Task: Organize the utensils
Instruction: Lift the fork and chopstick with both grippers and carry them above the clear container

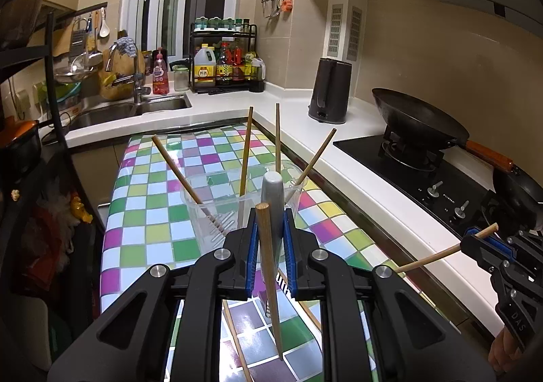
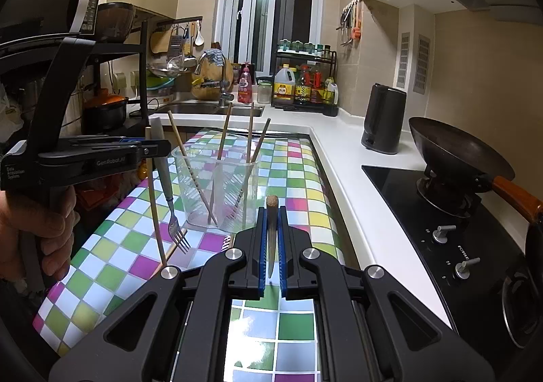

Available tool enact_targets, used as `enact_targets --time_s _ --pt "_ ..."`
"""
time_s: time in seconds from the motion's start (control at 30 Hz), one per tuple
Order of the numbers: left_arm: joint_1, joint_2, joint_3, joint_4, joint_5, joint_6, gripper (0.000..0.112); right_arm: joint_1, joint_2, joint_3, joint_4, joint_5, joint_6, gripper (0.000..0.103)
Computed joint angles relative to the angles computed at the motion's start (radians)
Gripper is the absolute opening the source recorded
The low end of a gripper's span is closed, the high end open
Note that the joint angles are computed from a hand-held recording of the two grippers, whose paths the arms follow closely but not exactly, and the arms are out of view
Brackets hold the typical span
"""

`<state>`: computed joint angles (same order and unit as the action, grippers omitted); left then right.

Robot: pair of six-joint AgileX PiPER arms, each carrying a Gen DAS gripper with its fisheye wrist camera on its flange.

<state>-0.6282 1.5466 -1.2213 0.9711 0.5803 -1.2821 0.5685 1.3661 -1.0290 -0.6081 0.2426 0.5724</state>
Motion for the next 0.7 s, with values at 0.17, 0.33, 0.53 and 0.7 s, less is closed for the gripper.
enact_targets --time_s 0.17,0.33,0.53,0.7 --pt "0.041 0.004 -0.033 -0.082 -0.031 0.078 0.014 0.007 0.002 -0.012 0.000 0.004 -0.004 0.006" --pt "0.057 0.004 -0.086 -0.129 -0.025 0.152 0.014 0.010 0.003 -0.021 -0.007 0.009 0.001 0.006" --pt "0.059 0.010 -0.155 -0.164 0.001 0.224 0.014 0.011 0.003 -0.025 -0.005 0.011 -0.001 0.006" --pt "0.059 0.016 -0.202 -0.177 0.020 0.264 0.013 0.016 0.010 -0.040 0.005 0.018 -0.012 0.006"
